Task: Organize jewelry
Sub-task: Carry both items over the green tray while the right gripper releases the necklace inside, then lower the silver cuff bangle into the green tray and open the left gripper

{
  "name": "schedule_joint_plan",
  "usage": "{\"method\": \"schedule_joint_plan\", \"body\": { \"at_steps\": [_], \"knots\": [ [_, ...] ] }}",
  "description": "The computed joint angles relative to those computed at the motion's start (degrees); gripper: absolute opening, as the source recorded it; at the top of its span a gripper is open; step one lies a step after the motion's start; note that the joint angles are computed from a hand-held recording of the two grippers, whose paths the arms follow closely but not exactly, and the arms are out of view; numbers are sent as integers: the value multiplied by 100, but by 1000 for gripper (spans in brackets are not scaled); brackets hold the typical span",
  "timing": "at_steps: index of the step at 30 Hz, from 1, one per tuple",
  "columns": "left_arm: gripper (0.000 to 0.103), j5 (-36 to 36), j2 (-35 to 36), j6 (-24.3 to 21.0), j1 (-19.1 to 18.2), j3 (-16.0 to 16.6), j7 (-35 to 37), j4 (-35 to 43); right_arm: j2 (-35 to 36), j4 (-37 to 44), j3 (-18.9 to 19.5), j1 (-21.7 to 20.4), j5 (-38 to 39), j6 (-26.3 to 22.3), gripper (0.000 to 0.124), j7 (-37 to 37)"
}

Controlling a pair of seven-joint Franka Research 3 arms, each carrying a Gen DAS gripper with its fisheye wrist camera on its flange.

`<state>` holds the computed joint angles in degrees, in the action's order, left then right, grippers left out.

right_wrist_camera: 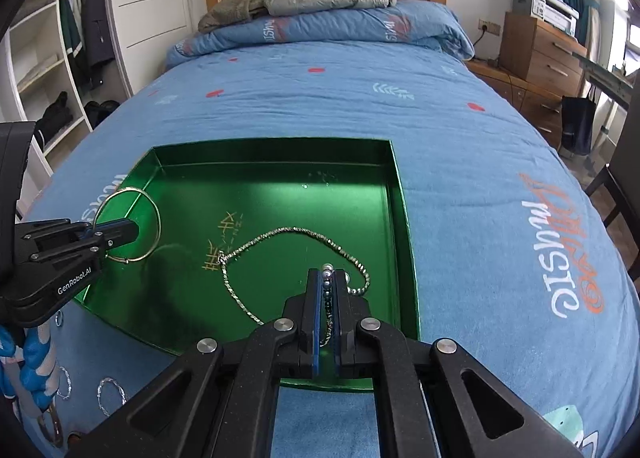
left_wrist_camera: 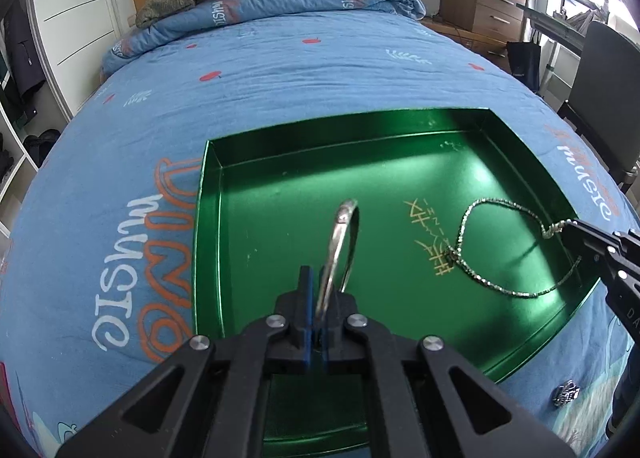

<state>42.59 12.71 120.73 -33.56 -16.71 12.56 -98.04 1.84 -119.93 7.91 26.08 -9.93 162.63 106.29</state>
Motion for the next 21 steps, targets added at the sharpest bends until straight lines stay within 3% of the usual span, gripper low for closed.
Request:
{"method": "schedule_joint_plan", "body": {
  "at_steps": [2,6,12,16,21],
  "knots": [
    [2,-73,-1,39,23,-2,-1,-59,5,-1,-12,1,-88,-90,10,67],
    [3,-221,-103,254,99,-14,-12,-243,-147,-117,1,-16,-124,-140,44,151],
    [5,-392,-360,447,194,-62,60,-465,-726,-441,111,-178,-173,-208,46,297],
    [22,-584,-633,573,267,-139,156,-685,-1442,-846,253,-354,-40,-233,50,244],
    [22,-907,-1054,809,376,-237,52,-1146,-2547,-1445,439,-552,315,-300,58,52]
  ]
}}
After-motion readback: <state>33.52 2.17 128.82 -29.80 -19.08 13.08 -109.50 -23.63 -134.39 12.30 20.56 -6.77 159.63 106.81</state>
